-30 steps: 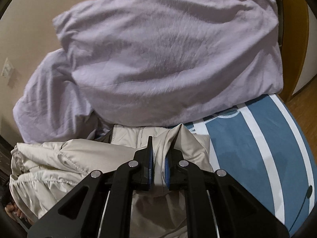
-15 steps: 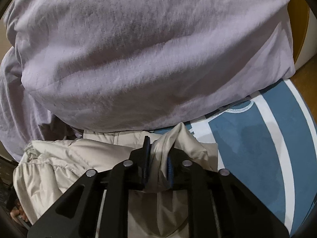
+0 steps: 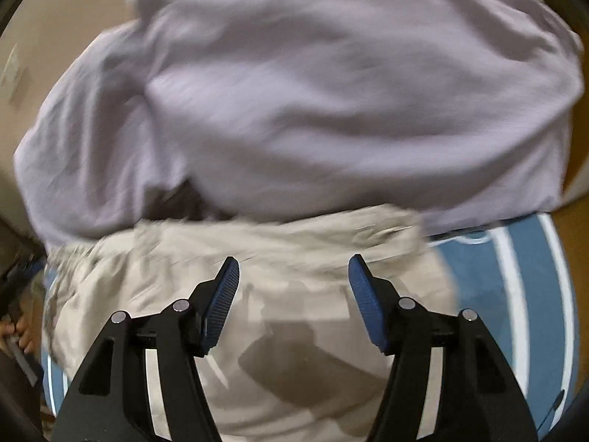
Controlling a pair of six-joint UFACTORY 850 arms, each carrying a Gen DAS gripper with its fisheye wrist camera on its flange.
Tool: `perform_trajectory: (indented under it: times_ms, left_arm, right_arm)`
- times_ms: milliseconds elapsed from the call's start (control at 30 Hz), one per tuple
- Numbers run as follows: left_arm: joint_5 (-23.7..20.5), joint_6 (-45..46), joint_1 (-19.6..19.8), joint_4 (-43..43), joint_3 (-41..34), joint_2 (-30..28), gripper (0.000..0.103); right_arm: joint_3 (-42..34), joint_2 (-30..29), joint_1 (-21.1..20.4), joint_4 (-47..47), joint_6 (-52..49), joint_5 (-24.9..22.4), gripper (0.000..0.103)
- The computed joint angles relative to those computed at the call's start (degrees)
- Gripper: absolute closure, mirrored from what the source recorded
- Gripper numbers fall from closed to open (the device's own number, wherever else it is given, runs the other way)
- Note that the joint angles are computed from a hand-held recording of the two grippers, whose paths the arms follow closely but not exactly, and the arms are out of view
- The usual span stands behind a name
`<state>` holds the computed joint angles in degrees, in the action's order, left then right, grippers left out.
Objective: Fold large clothes
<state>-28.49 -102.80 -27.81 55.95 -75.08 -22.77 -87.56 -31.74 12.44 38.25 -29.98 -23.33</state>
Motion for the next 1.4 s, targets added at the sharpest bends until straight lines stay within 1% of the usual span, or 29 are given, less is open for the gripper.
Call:
perform_trajectory:
  times_ms: [100,233,300,367,400,433,533,600,733,800,867,967,1067,1267,1367,1400]
  left_arm:
    - [0.5,4.6,-1.6,-3.1,-2.9,-1.8,0.030]
    - [0.8,10.2,-3.7,-6.1,-6.4,-4.4,0.030]
    - [0.9,11.6,-4.4,-6.7,-7.5,-5.3,0.029]
    - [1.0,13.1,-5.3,-7.3,-8.9,-6.4,0.029]
    - [0.9,13.8,-5.6,-7.5,-9.6,-7.0,0.029]
    - [0.9,14.0,-5.8,-7.4,-9.7,-7.2,0.029]
    - [1.7,16.2,-6.6,-8.0,-10.6,-8.1,0.029]
    - [2.4,17.7,-6.7,-8.8,-11.3,-8.7,0.029]
    - [4.2,18.7,-7.2,-8.1,-12.4,-10.1,0.029]
    - [4.5,19.0,-7.4,-7.8,-13.0,-10.7,0.029]
    - [4.4,19.1,-7.7,-7.1,-13.5,-11.2,0.027]
    - [3.2,19.7,-7.7,-6.7,-15.4,-13.1,0.026]
    - [2.0,19.8,-7.3,-6.8,-17.0,-15.1,0.026]
    - [-2.3,17.5,-6.7,-5.5,-20.9,-19.4,0.025]
    - [-4.5,17.0,-6.4,-5.3,-22.9,-21.4,0.024]
    - [-5.1,16.6,-6.3,-4.8,-23.3,-22.0,0.024]
  right_arm:
    - [-1.2,-1.2,2.3,-2.0,0.2,-1.7,0.039]
    - [-2.3,-2.7,5.1,-8.8,4.8,-2.5,0.039]
    - [-4.0,-4.5,6.0,-13.1,8.5,-3.3,0.040]
    - [-4.8,-5.6,6.6,-16.8,11.4,-3.9,0.055]
    - [-5.0,-6.2,6.9,-18.2,12.2,-4.1,0.069]
    - [-5.3,-6.8,7.1,-18.9,12.5,-4.5,0.080]
    - [-5.2,-7.2,7.5,-20.0,12.3,-4.0,0.095]
    - [-5.8,-7.4,7.8,-21.2,13.6,-2.8,0.098]
    - [-8.3,-8.0,7.8,-24.1,18.4,0.7,0.099]
    - [-10.1,-8.9,7.7,-25.1,20.6,1.4,0.099]
    - [-11.6,-10.0,7.8,-26.7,22.5,1.3,0.099]
    - [-13.6,-11.9,7.7,-28.3,23.9,0.8,0.099]
    - [-14.1,-12.9,7.9,-29.8,25.0,1.4,0.099]
    - [-13.7,-13.5,7.8,-27.8,23.8,3.2,0.097]
    - [-10.4,-11.9,7.3,-26.3,21.6,5.8,0.090]
    - [-9.9,-11.8,7.2,-25.3,20.7,6.5,0.083]
